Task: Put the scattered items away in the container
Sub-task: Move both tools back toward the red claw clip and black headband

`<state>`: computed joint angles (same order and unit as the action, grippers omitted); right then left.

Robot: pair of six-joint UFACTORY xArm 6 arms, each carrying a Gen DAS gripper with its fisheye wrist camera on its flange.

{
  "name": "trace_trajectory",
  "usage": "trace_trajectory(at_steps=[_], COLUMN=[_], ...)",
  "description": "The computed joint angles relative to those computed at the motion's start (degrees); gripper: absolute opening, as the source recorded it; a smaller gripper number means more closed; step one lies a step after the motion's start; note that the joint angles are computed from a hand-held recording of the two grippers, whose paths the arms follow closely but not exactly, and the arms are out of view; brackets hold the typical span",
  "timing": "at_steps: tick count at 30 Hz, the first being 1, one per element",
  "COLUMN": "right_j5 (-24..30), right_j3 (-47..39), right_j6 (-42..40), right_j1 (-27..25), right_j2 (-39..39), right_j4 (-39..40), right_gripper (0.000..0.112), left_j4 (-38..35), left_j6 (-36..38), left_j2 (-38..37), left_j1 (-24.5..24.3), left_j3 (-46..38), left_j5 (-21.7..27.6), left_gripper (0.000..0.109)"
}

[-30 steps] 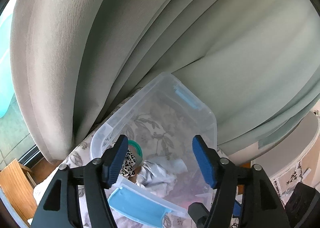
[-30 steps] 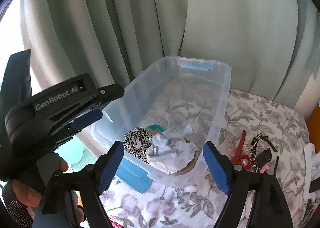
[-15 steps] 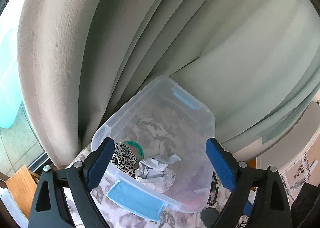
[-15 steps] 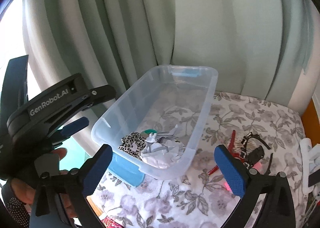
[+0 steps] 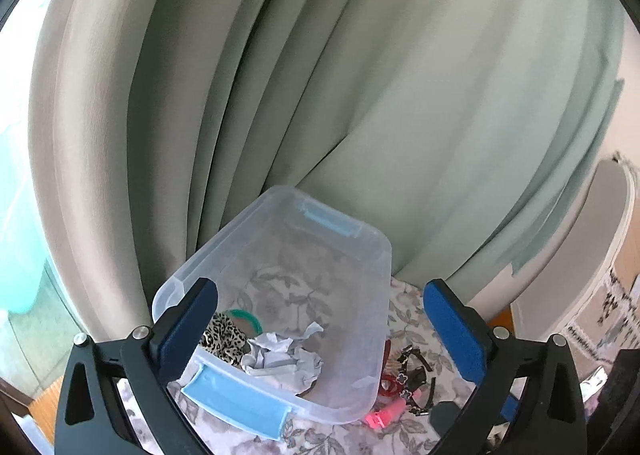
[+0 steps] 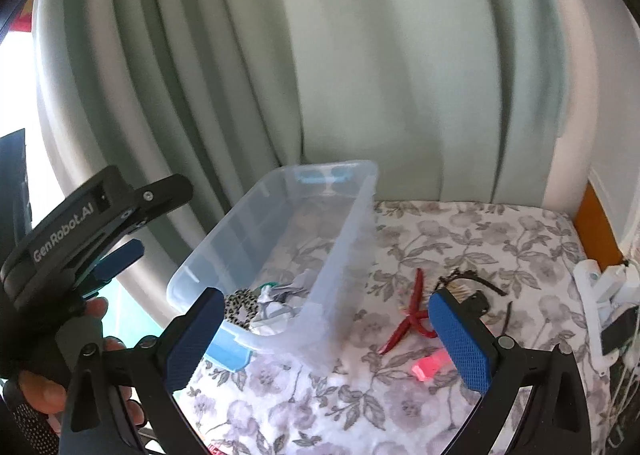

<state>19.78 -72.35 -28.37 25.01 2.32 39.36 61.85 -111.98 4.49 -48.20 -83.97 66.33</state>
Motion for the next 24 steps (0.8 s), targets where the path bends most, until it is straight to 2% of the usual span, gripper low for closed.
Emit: trace_trajectory(at_steps=[7,19,24], right_j5=[-1.22,-0.72,-0.06], right_j3=[2.34,4.63,5.40], right_j6=[-4.40,-11.01,-12.53], right_j1=[-2.98,-8.31,-10.65], right_j2=[-2.21,-4.74,-5.35], right_j4=[7.22,17.59,20.23], right_gripper=[0.103,0.103,0.103], left_j4=[0.17,-4.14,-6.49], left_j6=[6.36,17.90,21.72], left_j2=[6.49,18.98,24.79], left_j1=[-2.13,-3.39,-4.05], left_j3=[-9.02,-25.92,-34.09], left_j5=[2.44,1.67,3.34], left_gripper=[0.103,0.103,0.103])
